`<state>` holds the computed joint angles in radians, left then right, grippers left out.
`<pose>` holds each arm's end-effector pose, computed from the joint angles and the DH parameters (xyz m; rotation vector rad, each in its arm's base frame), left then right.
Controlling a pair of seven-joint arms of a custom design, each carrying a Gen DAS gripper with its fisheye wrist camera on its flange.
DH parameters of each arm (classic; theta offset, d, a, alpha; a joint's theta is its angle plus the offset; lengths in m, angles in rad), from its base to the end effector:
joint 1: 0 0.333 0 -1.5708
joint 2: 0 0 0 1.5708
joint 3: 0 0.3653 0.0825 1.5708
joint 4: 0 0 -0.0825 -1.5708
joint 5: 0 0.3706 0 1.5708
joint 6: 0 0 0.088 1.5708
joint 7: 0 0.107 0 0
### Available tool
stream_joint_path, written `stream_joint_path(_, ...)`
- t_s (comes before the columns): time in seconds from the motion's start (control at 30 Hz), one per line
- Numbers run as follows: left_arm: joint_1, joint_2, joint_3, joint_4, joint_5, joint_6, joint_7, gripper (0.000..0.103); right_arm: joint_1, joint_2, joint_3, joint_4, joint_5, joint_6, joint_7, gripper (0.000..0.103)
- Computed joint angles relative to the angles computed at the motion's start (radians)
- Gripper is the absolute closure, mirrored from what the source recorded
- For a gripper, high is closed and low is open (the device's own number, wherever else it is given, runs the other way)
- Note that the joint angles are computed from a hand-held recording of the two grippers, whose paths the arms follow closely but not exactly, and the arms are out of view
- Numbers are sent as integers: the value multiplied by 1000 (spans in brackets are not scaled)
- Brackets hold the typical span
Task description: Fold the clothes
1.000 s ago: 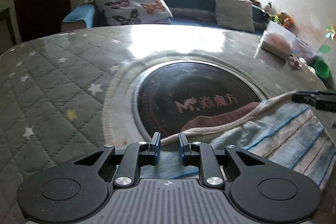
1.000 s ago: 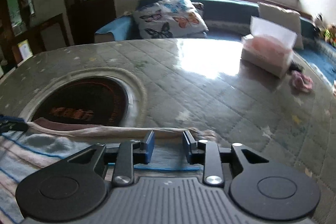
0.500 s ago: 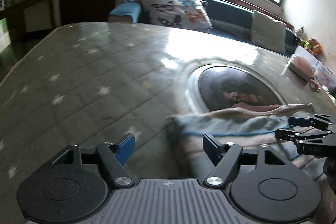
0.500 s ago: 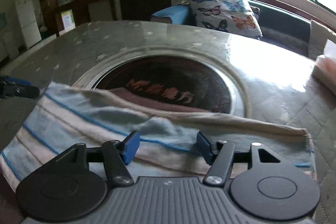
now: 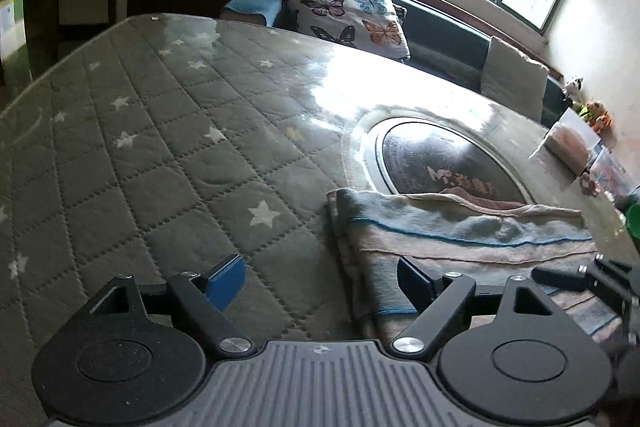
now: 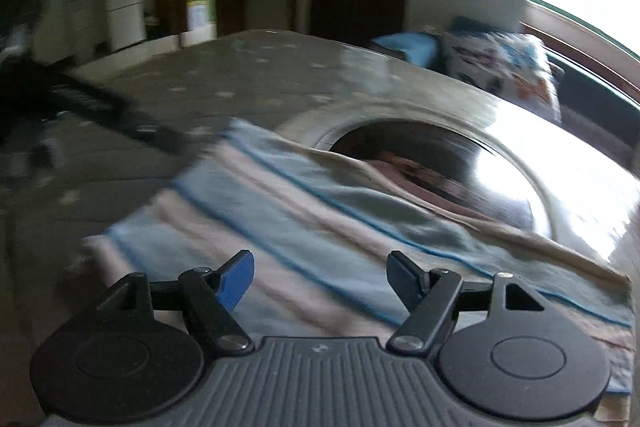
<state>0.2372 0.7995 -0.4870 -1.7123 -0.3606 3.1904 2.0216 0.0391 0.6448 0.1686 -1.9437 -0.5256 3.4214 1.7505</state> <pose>0.7361 -0.0689 0.2829 -1.8214 1.9483 -1.0382 0.6551 0.1773 0.2990 -2.0592 1.1947 -0.5870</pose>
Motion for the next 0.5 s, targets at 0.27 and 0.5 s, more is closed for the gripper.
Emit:
stream_joint_path(0.27,9,2,-10,13,-32,-47,-15,19,-222,47,338,0,-197,-86,-117,34)
stream_joint_path(0.5,42,-1,-51,3,-86,-82,5,19,-145,41,301,-2,-115,-120,-202,75)
